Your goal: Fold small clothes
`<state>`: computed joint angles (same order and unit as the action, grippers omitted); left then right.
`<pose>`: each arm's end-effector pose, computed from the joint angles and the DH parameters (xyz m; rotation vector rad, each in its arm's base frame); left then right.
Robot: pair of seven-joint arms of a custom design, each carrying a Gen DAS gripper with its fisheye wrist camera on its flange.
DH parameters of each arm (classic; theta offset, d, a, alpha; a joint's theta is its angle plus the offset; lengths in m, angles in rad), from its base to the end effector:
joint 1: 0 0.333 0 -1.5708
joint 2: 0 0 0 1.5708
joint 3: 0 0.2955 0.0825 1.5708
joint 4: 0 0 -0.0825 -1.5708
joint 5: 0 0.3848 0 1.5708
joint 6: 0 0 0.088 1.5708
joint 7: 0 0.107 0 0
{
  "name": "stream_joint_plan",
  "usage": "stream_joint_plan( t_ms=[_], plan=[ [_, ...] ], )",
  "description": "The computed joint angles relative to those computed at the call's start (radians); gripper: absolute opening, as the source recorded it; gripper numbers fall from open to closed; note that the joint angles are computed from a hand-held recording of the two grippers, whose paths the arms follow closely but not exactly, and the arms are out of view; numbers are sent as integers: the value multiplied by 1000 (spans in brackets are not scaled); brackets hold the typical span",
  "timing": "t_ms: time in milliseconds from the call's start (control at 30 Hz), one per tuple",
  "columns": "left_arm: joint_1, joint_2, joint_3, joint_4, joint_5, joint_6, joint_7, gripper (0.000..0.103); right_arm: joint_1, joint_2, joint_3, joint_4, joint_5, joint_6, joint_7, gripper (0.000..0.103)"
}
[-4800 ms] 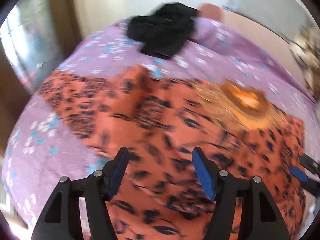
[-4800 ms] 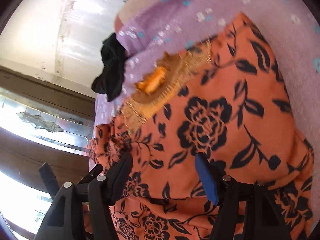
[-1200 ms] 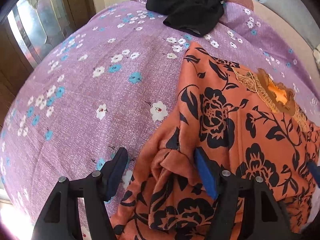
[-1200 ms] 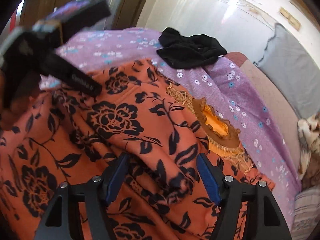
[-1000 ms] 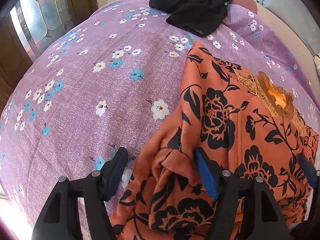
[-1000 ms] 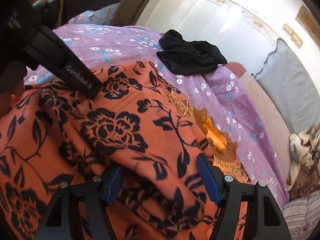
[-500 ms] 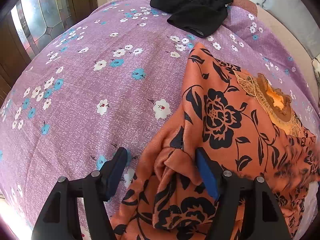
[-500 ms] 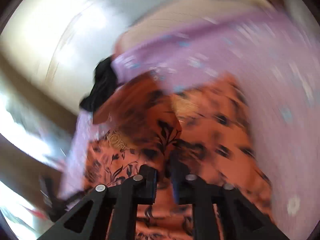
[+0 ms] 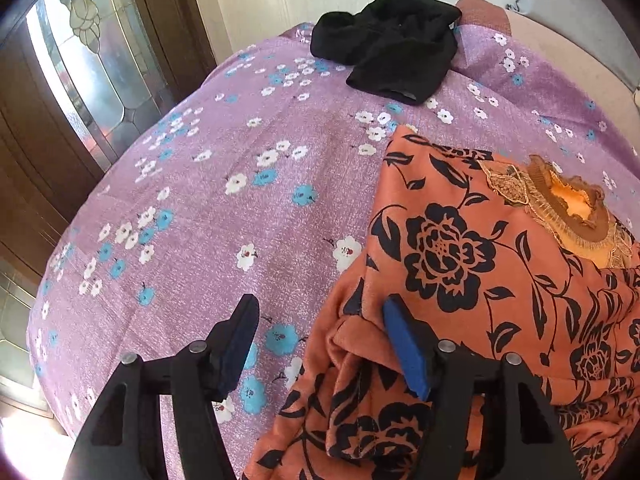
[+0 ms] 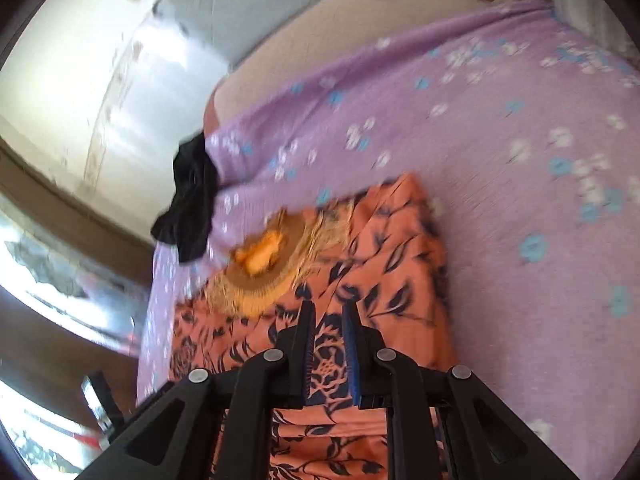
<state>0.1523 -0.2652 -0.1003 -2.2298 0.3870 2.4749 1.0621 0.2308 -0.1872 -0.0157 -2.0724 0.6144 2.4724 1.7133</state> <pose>0.5179 0.0228 0.5170 -2.0811 1.5135 -0.3244 0.5377 0.1154 0.5573 -1.4122 1.9198 0.1231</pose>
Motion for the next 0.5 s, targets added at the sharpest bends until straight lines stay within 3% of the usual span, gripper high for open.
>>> stream_joint_plan(
  t_ms=[33,67,100,167,267,333,400,500],
  plan=[
    [1,3,1,4,0,-4,-1,68,-3,52,-1,45,-49,-92,29,16],
    [2,3,1,6,-1,-7,-4,68,6,79,-2,55,-90,-128,74,15],
    [5,0,-2,7,6,-6,-16,68,-20,71,21,43,-71,-108,71,15],
    [30,-24,-28,-7,92,17,-101,68,-11,46,16,37,-50,-71,38,16],
    [39,-64,-34,-43,159,118,-158,68,3,31,33,33,-82,45,-18,16],
    [4,-67,-12,-58,102,181,-89,68,20,62,30,61,-53,51,-60,16],
    [-29,-40,-8,-43,41,181,-8,69,33,114,31,109,-5,11,-99,16],
    [-83,50,-2,35,-90,58,124,77,38,198,58,189,-43,-67,-117,16]
  ],
)
